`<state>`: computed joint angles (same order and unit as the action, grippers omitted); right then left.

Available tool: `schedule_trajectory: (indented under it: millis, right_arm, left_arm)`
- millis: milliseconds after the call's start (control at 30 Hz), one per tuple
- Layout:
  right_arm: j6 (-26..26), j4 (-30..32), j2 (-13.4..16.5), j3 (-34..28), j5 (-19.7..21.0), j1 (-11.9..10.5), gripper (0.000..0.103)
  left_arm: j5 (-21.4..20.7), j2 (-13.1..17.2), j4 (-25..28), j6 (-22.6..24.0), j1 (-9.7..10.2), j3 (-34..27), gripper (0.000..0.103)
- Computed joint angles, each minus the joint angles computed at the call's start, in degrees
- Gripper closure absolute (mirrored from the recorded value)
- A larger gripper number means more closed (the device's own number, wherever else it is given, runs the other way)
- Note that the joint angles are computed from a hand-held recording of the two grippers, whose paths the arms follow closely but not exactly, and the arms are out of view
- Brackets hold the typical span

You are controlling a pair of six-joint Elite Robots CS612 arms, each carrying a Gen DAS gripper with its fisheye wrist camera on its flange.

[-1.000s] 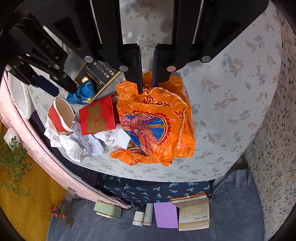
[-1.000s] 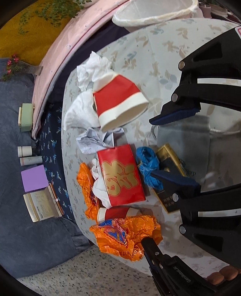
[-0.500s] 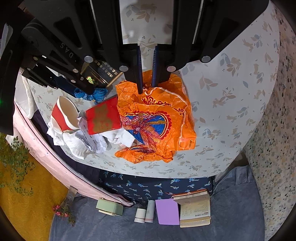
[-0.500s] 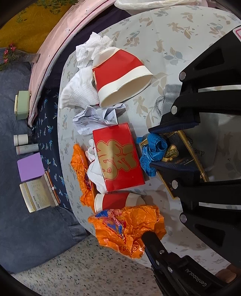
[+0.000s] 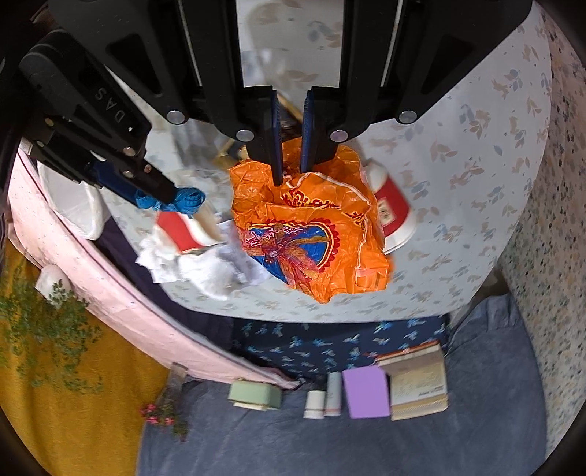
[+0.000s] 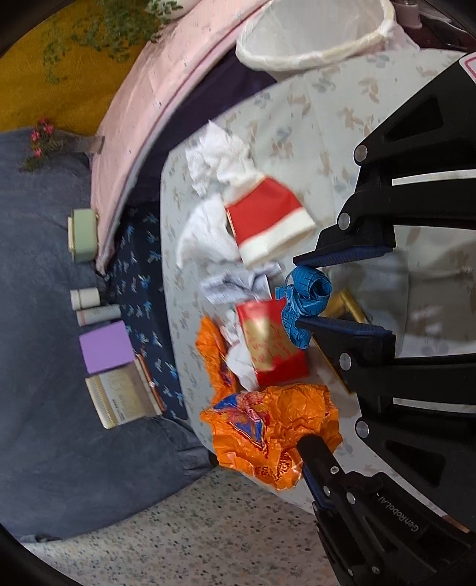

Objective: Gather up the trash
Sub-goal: 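Carry both items over the white bin and open both tools to drop them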

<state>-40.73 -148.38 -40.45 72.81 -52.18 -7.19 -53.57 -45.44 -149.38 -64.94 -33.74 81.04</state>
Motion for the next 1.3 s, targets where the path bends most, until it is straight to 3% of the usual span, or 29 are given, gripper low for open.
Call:
schedule_trajectory:
  millis: [400, 800, 1067, 1300]
  right_arm:
    - [11.57, -6.12, 2.88, -5.61, -1.8, -4.47, 0.077]
    - [20.97, -7.26, 8.11, -14.31, -7.88, -7.87, 0.077]
    - [24.24, -5.66, 11.73, -20.23, -11.56, -8.74, 0.077]
    - [25.31, -3.88, 13.97, -23.96, -13.55, -8.63, 0.073]
  left_arm:
    - [-1.69, 6.45, -1.51, 11.92, -1.5, -13.18, 0.094]
    - [-10.0, 18.61, 0.87, 26.03, -2.08, -36.33, 0.094]
    - [-15.74, 26.4, 6.57, 30.36, -1.57, -50.8, 0.094]
    - [-16.97, 33.74, 12.67, 31.3, -1.07, -64.3, 0.089]
